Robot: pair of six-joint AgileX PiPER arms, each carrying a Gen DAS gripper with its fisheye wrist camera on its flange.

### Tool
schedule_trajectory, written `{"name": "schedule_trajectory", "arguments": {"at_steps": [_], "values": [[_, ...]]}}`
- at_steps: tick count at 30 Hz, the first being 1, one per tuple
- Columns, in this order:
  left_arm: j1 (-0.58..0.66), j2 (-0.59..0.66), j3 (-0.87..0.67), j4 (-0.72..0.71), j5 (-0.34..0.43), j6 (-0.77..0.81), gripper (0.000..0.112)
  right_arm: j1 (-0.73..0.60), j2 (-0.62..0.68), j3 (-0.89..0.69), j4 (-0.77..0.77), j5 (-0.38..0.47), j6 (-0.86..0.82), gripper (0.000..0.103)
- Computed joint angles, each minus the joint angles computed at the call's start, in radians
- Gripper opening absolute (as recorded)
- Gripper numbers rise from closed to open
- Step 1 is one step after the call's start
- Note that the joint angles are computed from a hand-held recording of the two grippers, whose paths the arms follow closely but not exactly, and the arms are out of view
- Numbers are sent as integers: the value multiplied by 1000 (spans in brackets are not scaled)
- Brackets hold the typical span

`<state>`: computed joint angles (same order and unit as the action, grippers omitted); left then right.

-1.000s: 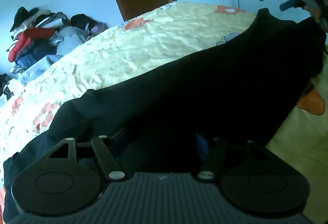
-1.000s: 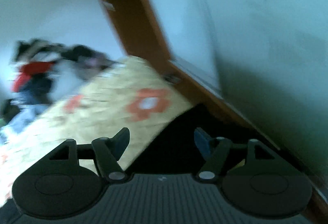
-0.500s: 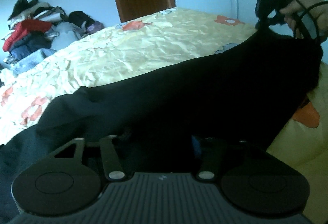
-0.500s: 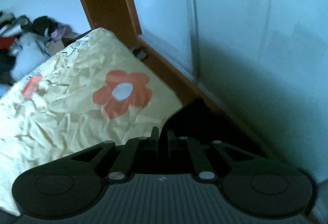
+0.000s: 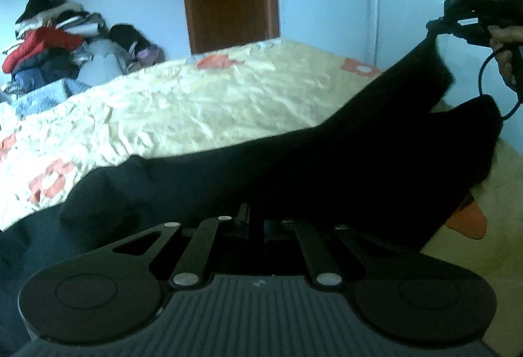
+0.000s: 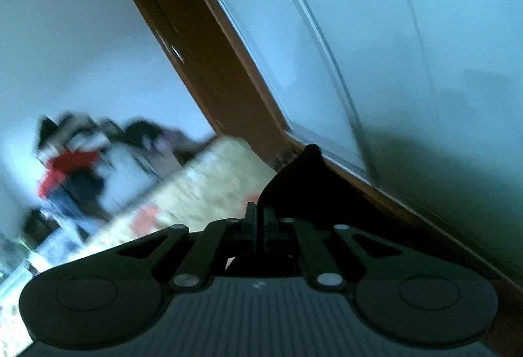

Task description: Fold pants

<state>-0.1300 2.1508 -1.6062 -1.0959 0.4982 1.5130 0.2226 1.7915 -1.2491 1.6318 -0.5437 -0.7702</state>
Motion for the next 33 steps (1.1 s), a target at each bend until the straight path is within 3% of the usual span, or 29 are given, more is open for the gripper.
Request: {"name": "schedule_trajectory", "arguments": {"at_steps": [3, 9, 12, 22, 25, 26, 29, 33], "values": [[14, -20, 34, -23, 35, 78, 7, 34, -79, 150, -137, -53, 202, 4], [18, -61, 148, -76, 37, 256, 7, 133, -188, 458, -150, -143, 528, 4], [25, -72, 171, -98, 46, 295, 7, 202, -209, 537, -146, -200, 631, 4], [58, -84, 181, -89, 88, 305, 7, 188, -157, 561, -194, -160, 780, 5], [65, -82, 176, -79, 105, 297, 7, 191, -172, 600, -227, -153, 861, 13], [69, -82, 175, -80, 112, 300, 7, 194, -174, 606, -224, -146, 871, 24], [75, -88, 183, -74, 124, 327, 7, 209, -175, 647, -291, -160, 1000, 72], [79, -93, 169, 13, 154, 286, 11, 267, -165, 649, -260, -225, 990, 74]]}}
